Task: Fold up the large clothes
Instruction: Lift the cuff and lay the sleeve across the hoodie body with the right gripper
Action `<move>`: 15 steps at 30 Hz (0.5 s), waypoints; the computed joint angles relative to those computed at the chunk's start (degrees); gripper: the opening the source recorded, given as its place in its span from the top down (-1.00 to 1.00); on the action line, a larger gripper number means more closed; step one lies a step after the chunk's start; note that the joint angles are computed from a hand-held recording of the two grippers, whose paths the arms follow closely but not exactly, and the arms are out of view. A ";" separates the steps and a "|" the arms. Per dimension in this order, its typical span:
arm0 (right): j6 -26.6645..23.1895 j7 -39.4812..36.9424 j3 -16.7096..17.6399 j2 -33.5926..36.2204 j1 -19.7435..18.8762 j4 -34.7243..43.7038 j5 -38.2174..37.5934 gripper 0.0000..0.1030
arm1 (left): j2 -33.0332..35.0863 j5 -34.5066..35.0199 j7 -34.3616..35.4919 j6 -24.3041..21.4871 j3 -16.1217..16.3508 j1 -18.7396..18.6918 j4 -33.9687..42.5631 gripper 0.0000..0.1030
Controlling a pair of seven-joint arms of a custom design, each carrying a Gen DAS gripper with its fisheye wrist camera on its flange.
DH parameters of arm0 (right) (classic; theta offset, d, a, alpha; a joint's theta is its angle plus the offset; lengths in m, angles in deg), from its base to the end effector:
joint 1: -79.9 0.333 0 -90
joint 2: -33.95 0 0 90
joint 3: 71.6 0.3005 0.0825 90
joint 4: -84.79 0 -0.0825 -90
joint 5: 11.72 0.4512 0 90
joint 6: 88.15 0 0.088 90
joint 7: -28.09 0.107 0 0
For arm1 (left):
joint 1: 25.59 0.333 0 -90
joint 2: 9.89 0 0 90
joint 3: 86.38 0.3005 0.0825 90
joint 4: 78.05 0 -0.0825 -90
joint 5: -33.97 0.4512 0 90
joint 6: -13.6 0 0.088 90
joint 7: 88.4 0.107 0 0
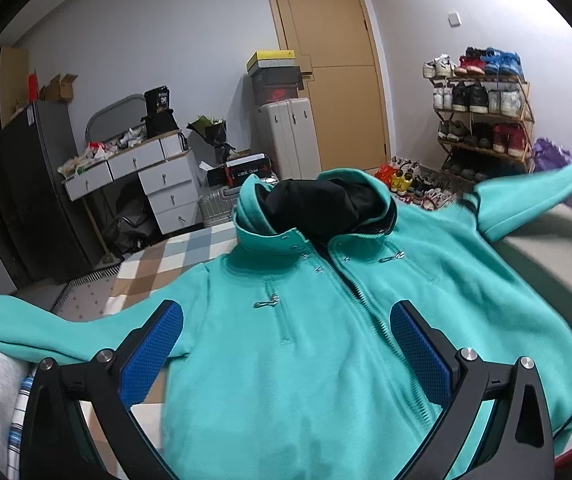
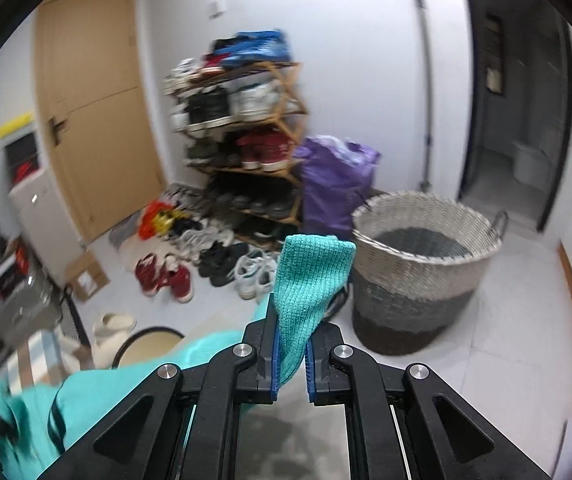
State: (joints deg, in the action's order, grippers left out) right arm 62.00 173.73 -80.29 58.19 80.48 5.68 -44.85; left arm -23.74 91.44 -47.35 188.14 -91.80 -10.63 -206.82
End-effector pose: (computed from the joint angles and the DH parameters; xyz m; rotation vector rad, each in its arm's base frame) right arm 0.7899 -0.0763 0.5387 -1.0295 2.1785 -1.0109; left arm 0.5775 0.0282 0.5164 -1.5433 1.4573 -0.6620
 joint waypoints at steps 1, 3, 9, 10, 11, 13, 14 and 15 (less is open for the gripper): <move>-0.94 2.31 -1.16 -0.24 1.12 -0.04 -1.98 0.84 | -0.24 1.69 -1.11 -0.03 -0.48 0.88 -0.19 -0.97; 0.30 2.11 -0.35 -0.44 0.44 -0.27 -1.03 0.84 | -0.52 4.06 -2.69 -0.32 -0.78 2.03 -0.32 -0.97; 5.48 1.51 -0.53 0.10 2.04 1.65 -4.15 0.84 | -0.83 5.05 -4.71 -1.73 0.28 3.09 -0.25 -0.97; 5.81 2.41 -1.36 -0.49 3.33 1.93 -6.42 0.84 | -0.95 5.60 -5.70 -1.98 0.22 3.46 -0.18 -0.97; 5.99 3.33 -1.96 -0.82 4.21 2.20 -8.24 0.84 | -1.08 5.63 -6.29 -2.12 0.39 3.59 -0.14 -0.97; 6.25 4.44 -2.26 -1.75 5.29 3.45 -10.44 0.84 | -1.58 5.48 -7.29 -1.81 0.85 3.86 -0.48 -0.97; 6.53 4.24 -1.94 -1.41 5.23 4.87 -10.51 0.84 | -1.90 5.30 -7.73 -1.67 1.08 4.08 -0.66 -0.97; 6.49 5.23 -2.41 -1.56 6.04 5.77 -12.10 0.84 | -2.22 5.27 -8.22 -1.51 1.18 4.35 -0.84 -0.97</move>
